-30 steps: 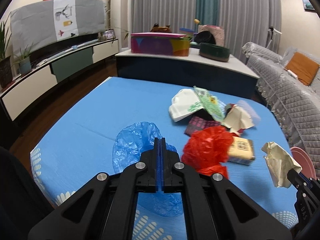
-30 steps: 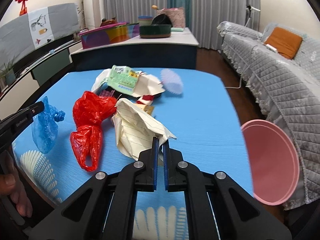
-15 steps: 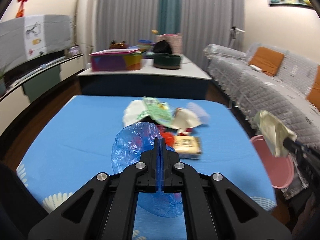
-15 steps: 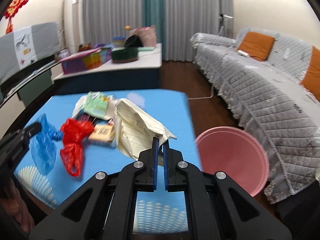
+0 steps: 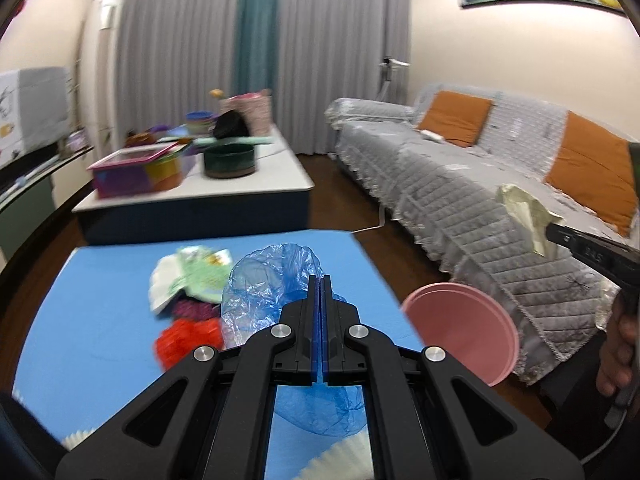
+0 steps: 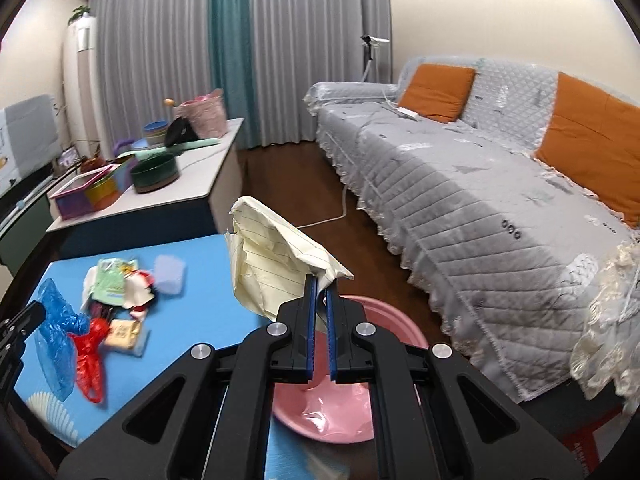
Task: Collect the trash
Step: 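Lift and carry both held items over the pink basin with both tools, then open both tools to drop the blue bag and paper into the basin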
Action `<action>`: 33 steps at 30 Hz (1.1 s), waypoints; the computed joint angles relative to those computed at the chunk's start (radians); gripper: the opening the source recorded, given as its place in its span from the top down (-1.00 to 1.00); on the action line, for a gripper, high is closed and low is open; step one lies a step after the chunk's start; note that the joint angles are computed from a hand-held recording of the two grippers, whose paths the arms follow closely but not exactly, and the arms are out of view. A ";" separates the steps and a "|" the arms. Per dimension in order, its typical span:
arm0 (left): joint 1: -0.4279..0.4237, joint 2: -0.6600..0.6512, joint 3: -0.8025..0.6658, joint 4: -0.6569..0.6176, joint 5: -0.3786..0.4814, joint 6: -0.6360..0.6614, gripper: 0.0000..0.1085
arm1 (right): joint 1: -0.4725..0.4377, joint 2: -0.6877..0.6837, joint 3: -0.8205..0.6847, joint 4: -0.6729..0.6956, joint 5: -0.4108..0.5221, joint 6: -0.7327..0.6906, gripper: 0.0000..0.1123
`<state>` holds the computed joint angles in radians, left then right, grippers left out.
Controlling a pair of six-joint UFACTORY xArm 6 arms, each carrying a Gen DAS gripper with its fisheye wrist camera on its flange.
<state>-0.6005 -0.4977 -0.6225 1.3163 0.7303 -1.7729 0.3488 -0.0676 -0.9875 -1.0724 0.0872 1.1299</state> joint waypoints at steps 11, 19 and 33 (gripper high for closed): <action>0.036 0.341 -0.298 0.102 -0.247 0.043 0.99 | -0.145 0.112 -0.050 0.029 -0.058 -0.003 0.91; 0.087 0.578 -0.471 0.125 -0.394 0.046 0.99 | -0.151 0.198 -0.084 0.131 -0.068 -0.110 0.91; 0.153 0.766 -0.600 -0.069 -0.546 0.245 0.99 | -0.130 0.267 -0.095 0.438 -0.071 -0.400 0.91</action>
<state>-0.4479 0.2682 -1.2223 1.2478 0.1845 -1.5279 0.2184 0.1991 -1.0822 -0.6343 0.0159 0.7295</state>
